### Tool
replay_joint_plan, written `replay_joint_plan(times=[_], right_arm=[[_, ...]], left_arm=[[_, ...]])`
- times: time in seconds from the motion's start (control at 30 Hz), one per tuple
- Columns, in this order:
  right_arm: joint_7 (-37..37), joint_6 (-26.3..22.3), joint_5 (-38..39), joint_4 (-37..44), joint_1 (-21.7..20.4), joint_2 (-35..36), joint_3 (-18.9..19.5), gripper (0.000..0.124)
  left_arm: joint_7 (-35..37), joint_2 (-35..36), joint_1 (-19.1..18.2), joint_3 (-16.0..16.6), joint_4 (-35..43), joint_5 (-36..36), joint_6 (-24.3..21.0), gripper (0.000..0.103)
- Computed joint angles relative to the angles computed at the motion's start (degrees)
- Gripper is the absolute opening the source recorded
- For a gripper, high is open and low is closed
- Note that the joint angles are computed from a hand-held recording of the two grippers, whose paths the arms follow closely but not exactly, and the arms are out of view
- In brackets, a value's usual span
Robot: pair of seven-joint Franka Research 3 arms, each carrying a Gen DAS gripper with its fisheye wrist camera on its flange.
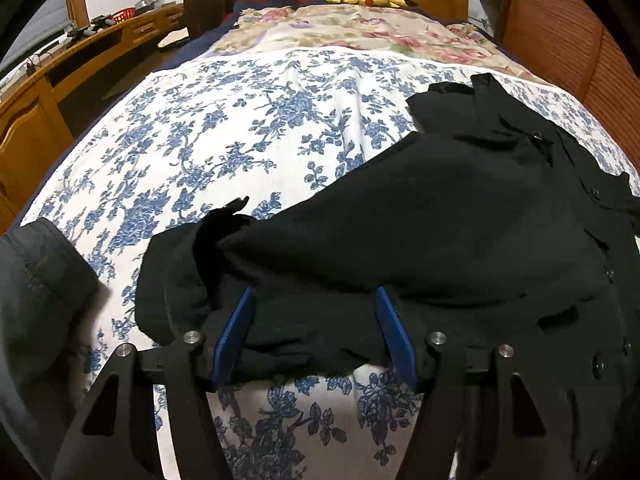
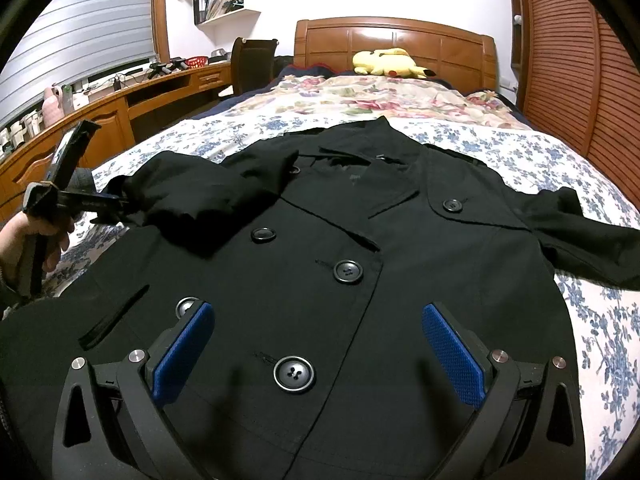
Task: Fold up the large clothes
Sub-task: 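Carry the held sleeve with the left tool across the coat body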
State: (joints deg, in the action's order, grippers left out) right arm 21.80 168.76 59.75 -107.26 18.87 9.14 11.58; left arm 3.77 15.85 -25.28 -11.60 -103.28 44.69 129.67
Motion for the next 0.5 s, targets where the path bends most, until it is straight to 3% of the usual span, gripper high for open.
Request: replay_joint_plan(times=[0.1,0.13,0.23,0.5], right_arm=[[-0.76,0.15,1.12,-0.42,-0.20,-0.45,0.11,0.103],[-0.95,0.17,1.43,-0.67,-0.21,-0.68,0.07,0.103],[-1.45,0.44,2.09,-1.29,0.00,-1.33,-0.06,0.103],[-7.01,-0.11,7.33,-4.32,0.44,-4.58,-1.35,0.103]], left_arm=[[2.00,0.12,0.97,-0.21,-0.38,-1.34,3.50,0.039],[2.88,0.47,0.89,-0.28,0.19,-1.64,3.50,0.027],[5.35,2.02,-0.39,-0.31,3.36,-1.70,0.42,0.002],[5.08,3.70,-5.38,0.46,11.16,5.75,-5.25,0.000]])
